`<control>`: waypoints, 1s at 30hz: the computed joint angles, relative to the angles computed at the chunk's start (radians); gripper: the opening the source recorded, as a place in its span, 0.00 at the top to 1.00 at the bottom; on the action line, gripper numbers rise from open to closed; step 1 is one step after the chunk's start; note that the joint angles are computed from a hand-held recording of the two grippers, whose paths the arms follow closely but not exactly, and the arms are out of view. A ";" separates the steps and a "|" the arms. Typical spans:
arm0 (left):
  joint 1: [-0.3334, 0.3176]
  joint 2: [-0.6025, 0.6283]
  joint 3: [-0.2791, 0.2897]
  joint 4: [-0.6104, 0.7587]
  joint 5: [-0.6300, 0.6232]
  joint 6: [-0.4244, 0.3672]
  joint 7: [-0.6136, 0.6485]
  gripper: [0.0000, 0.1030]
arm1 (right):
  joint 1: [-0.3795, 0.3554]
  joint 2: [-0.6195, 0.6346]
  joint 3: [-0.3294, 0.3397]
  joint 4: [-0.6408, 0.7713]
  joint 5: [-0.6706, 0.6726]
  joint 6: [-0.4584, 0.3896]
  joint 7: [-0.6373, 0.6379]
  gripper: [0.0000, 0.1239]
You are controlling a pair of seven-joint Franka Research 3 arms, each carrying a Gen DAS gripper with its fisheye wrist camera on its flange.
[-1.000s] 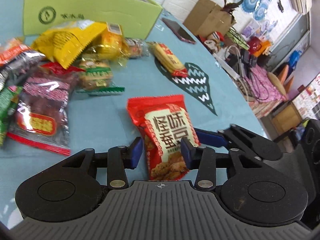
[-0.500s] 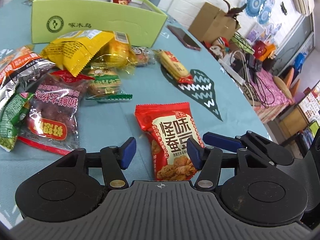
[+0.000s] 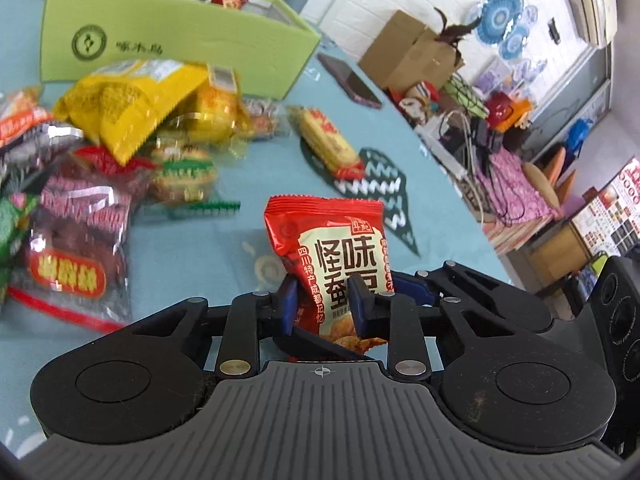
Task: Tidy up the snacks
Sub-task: 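Lift the red peanut bag into the green box and release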
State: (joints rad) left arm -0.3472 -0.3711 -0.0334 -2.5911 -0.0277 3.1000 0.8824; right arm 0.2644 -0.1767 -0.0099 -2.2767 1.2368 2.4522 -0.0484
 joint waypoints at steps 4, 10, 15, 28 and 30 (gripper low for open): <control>0.038 0.016 0.014 0.072 0.032 0.001 0.042 0.97 | 0.020 0.056 0.017 0.102 0.065 0.046 -0.064 0.40; 0.250 0.092 -0.054 0.252 0.185 -0.020 0.071 0.97 | 0.029 0.273 0.076 0.433 0.080 0.049 -0.084 0.40; 0.369 0.224 -0.063 0.453 0.292 -0.117 0.079 0.97 | 0.042 0.524 0.137 0.780 -0.121 0.040 0.105 0.40; 0.429 0.427 -0.037 0.602 0.126 -0.151 0.219 0.79 | -0.014 0.794 0.263 1.111 -0.363 0.013 0.359 0.34; 0.427 0.377 -0.036 0.552 0.170 -0.099 0.179 0.74 | -0.076 0.726 0.314 1.022 -0.278 0.028 0.277 0.29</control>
